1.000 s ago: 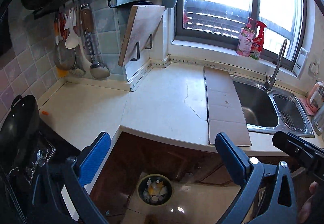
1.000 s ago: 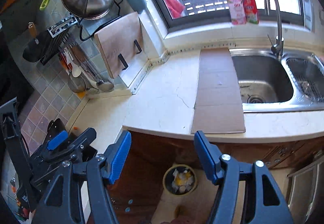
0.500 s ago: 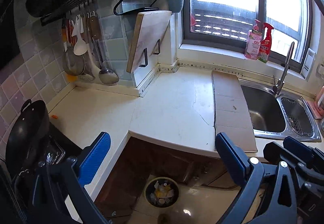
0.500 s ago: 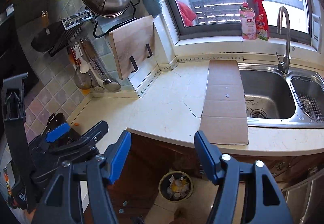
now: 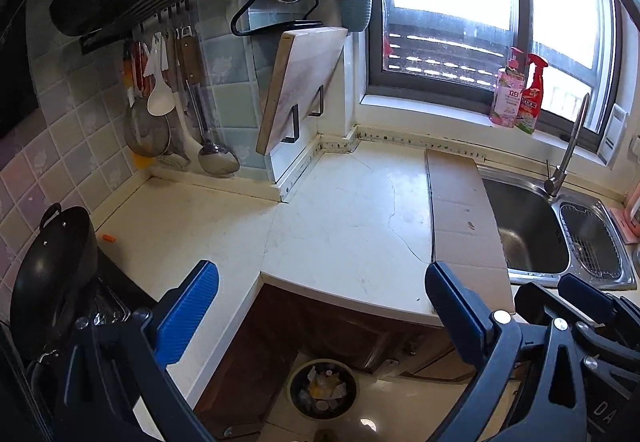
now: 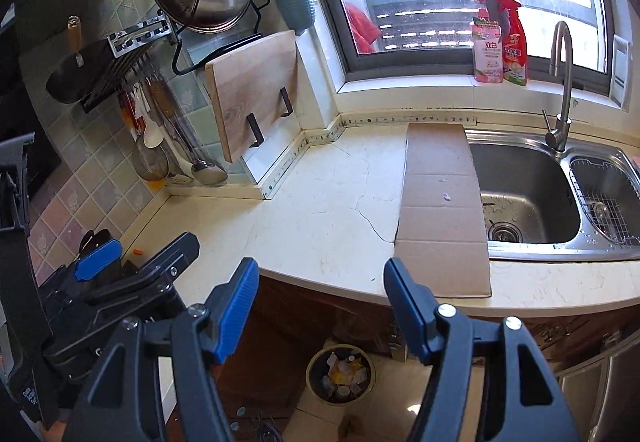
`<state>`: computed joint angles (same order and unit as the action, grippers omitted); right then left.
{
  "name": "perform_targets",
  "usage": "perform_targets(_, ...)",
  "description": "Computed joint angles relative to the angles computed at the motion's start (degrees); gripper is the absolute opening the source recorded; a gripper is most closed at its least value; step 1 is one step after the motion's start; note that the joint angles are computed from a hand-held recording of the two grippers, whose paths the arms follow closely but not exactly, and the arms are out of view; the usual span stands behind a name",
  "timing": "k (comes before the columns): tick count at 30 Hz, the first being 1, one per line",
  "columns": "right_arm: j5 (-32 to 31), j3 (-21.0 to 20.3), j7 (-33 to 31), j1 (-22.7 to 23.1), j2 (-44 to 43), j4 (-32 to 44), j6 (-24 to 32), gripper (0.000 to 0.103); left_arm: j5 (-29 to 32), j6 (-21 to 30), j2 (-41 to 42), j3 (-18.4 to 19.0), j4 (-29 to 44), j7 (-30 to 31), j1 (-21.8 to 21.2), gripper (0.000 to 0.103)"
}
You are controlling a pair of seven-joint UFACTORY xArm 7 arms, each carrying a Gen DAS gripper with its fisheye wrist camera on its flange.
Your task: Collect trash
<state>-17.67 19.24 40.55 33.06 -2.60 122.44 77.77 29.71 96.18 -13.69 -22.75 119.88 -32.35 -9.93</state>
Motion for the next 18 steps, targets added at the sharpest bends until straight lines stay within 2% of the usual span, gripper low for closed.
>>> perform_targets(11, 0.22, -0.26, -0.17, 0.16, 0.08, -0.33, -1.25, 0.066, 1.58, 2.40, 0.68, -0.39, 1.36, 0.56, -0.16, 0.102)
perform_targets(18, -2.03, 0.06, 0.01, 1.85, 1.91, 1.88, -0.91, 0.066, 2.06, 3.25, 0.26, -0.20, 1.53, 0.75, -0.01, 0.102)
